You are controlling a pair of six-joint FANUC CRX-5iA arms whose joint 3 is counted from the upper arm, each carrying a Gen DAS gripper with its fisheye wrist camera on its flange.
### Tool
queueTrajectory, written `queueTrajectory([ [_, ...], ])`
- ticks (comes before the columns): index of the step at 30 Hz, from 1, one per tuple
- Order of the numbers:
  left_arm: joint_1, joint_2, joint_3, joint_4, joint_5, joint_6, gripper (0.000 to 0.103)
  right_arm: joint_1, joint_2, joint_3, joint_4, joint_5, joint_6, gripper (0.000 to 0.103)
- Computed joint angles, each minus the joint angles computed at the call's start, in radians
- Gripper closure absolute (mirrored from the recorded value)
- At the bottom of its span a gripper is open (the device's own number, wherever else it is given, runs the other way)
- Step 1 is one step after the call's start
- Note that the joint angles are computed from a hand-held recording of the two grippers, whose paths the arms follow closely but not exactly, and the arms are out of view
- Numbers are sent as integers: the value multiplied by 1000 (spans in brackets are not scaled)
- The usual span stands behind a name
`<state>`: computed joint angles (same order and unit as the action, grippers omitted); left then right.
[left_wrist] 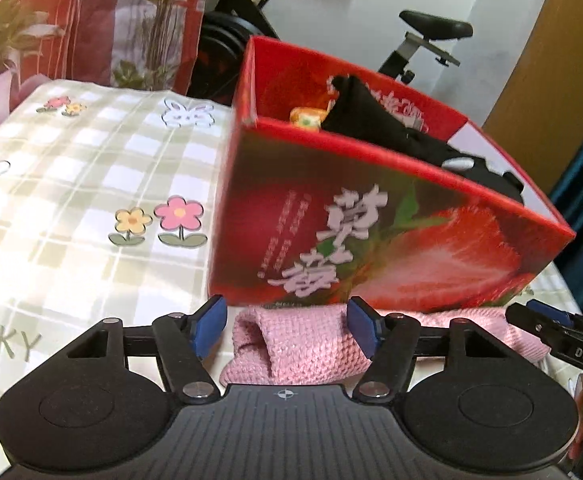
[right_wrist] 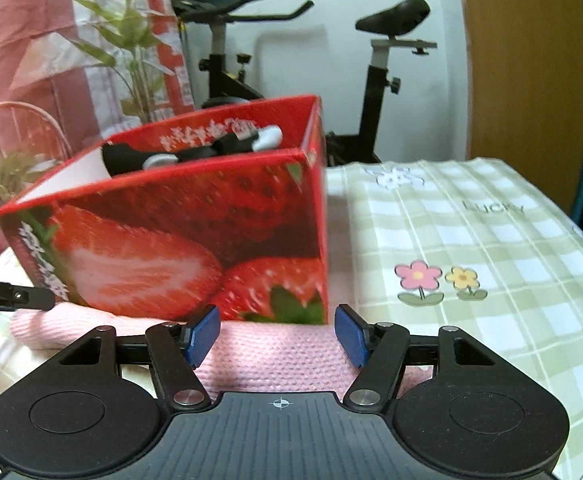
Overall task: Organize soft objects
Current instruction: 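Lower both tools to the pink knitted towel and close on it, then lift the pink towel with both tools over the red box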
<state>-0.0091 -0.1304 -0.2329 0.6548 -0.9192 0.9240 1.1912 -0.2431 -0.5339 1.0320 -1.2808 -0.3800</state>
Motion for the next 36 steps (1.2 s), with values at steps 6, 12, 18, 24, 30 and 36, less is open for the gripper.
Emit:
queueTrajectory([
  [6, -16, 7, -4, -37, -7, 8, 36, -9, 22, 19, -74, 22, 46, 42],
  [12, -39, -2, 7, -103, 2, 2, 38, -6, 42, 45, -100, 11, 94, 40],
  [18, -41, -18, -5, -110, -1, -20, 46, 7, 47, 60, -115, -1, 121, 39],
  [24, -35, -40, -31, -101, 2, -27, 46, 25, 33, 45, -107, 2, 105, 46],
  [30, -19, -68, -57, -90, -12, -39, 46, 53, 23, 39, -106, 1, 92, 51],
  [36, -6, -98, -90, -69, -14, -65, 48, 75, 10, 30, -105, 8, 79, 57],
])
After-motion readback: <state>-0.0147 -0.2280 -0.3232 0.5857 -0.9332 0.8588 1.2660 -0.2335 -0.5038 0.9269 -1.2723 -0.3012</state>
